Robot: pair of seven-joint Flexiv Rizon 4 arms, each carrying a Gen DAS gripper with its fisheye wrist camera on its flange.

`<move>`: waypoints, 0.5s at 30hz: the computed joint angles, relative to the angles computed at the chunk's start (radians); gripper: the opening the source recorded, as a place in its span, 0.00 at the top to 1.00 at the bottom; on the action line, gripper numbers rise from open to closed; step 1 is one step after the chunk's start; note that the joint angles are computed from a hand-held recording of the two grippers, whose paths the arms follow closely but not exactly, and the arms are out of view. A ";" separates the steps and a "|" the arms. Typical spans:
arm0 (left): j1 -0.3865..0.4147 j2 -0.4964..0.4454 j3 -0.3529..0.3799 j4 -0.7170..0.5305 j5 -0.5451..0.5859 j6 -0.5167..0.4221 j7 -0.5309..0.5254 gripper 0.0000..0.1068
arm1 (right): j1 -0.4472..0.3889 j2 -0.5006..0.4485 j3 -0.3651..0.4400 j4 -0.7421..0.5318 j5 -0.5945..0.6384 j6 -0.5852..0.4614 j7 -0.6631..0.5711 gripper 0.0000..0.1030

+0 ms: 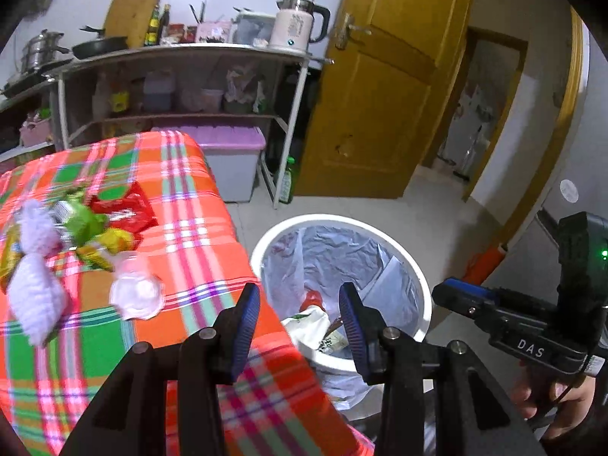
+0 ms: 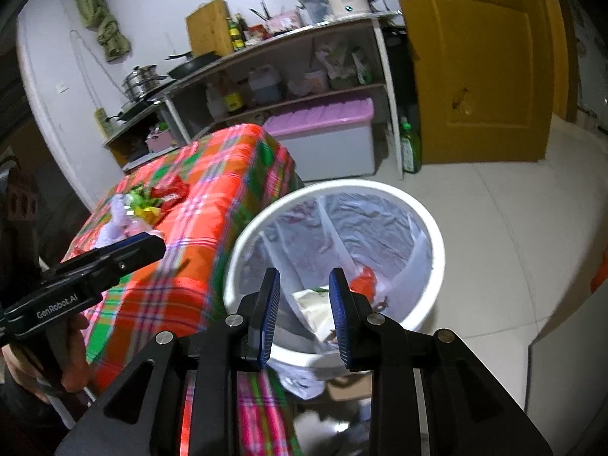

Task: Collect trash
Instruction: 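Move both grippers back over the table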

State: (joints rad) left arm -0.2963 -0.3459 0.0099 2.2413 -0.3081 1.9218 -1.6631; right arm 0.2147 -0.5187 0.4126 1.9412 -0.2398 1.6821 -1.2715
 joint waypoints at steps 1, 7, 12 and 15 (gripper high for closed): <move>-0.036 0.011 0.033 0.018 -0.021 0.018 0.005 0.60 | 0.004 0.006 0.002 0.005 -0.002 0.004 -0.003 0.73; -0.081 0.070 0.061 0.110 -0.097 0.095 0.040 0.60 | 0.027 0.033 0.018 0.032 -0.023 0.032 -0.020 0.73; -0.074 0.120 0.041 0.189 -0.152 0.145 0.063 0.60 | 0.034 0.036 0.043 0.041 -0.050 0.048 -0.027 0.73; -0.091 0.137 0.037 0.227 -0.225 0.170 0.101 0.60 | 0.029 0.031 0.067 0.042 -0.068 0.050 -0.030 0.62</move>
